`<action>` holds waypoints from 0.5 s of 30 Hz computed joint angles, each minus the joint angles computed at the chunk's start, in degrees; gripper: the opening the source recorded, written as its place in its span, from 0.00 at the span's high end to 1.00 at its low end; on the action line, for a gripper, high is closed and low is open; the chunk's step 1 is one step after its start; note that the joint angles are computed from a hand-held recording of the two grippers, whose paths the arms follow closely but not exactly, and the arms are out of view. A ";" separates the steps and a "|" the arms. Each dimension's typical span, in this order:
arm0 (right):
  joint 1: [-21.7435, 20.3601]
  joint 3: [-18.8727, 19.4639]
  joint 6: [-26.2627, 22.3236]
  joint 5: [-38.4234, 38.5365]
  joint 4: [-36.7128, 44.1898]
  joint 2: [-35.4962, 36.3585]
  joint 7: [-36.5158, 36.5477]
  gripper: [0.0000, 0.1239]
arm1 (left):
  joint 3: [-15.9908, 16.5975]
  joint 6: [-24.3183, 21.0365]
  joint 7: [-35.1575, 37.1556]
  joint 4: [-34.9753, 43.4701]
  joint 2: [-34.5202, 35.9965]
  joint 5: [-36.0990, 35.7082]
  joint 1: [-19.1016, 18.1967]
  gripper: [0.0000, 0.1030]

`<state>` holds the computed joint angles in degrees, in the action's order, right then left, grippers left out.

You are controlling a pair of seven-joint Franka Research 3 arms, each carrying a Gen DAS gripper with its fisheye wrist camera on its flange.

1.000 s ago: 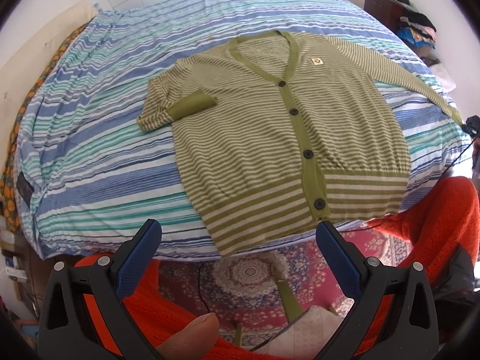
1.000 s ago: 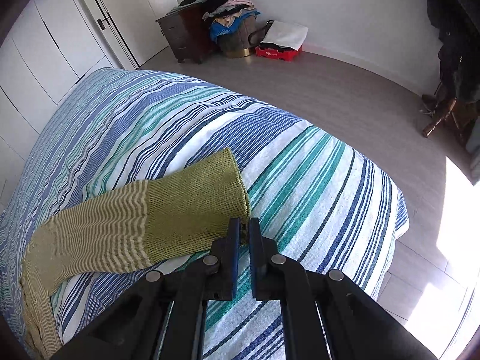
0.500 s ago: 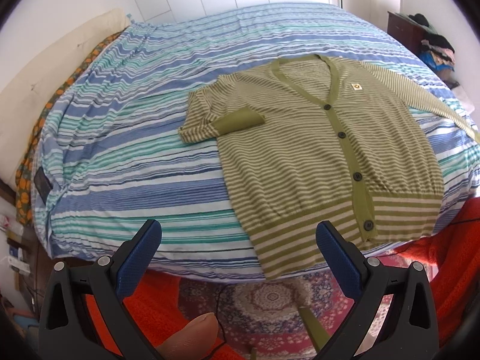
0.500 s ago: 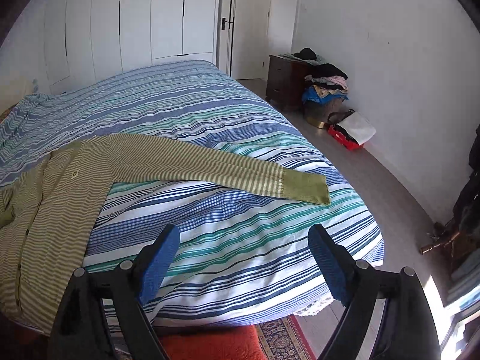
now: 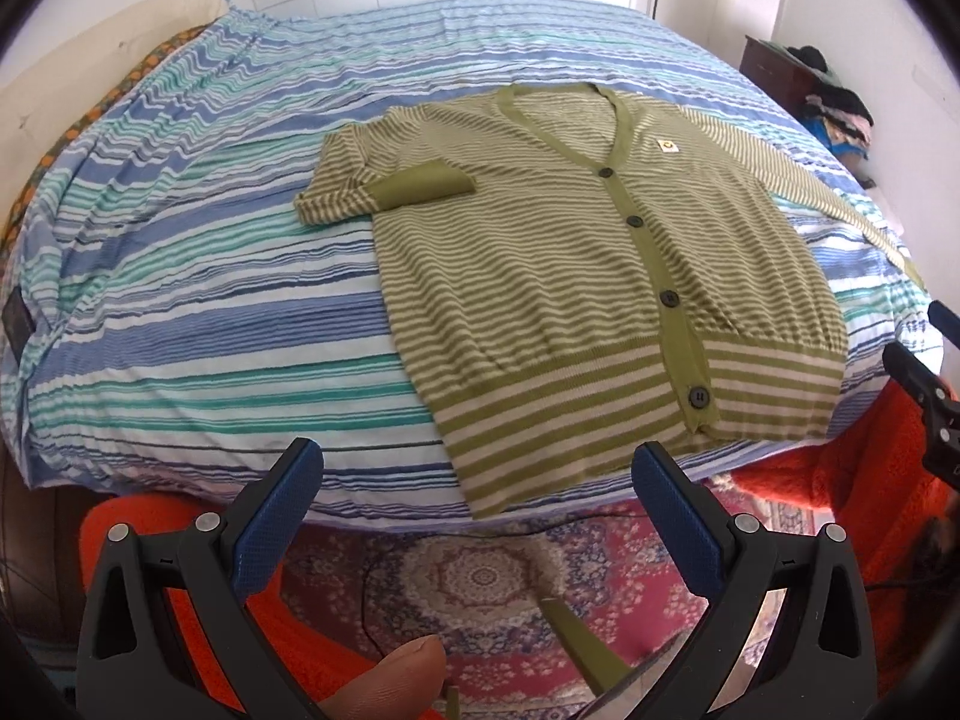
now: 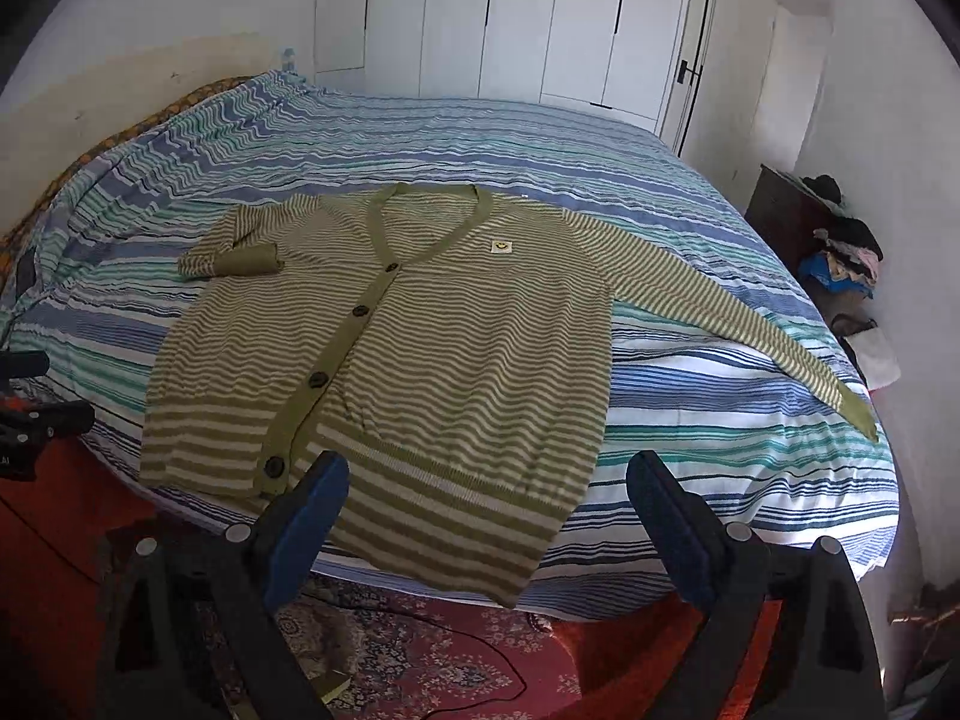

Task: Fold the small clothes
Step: 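Move the left gripper to the other sleeve cuff and grasp it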

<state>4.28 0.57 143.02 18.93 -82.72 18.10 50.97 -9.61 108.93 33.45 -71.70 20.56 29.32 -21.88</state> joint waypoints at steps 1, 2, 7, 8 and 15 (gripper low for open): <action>-0.14 0.73 1.73 0.86 -1.62 -0.90 -2.35 0.25 | 0.46 -0.94 -2.16 -0.69 -0.35 0.60 -0.30 0.00; -0.20 1.14 2.60 1.51 -2.70 -1.46 -4.04 0.25 | 0.90 -2.37 -4.20 -1.13 -0.53 1.88 -0.80 0.00; 0.41 0.27 0.18 0.41 -2.16 -0.69 -3.42 0.25 | 0.97 -8.06 -8.11 -3.03 -1.39 4.50 -0.69 0.00; 0.49 0.08 -0.45 0.21 -1.42 -0.26 -2.60 0.25 | 0.62 -7.64 -7.65 -3.87 -1.97 2.20 0.56 0.00; -0.24 -0.23 -1.88 0.50 0.26 0.58 -0.15 0.25 | 1.46 1.65 -12.61 -10.53 -5.71 -4.16 7.74 0.01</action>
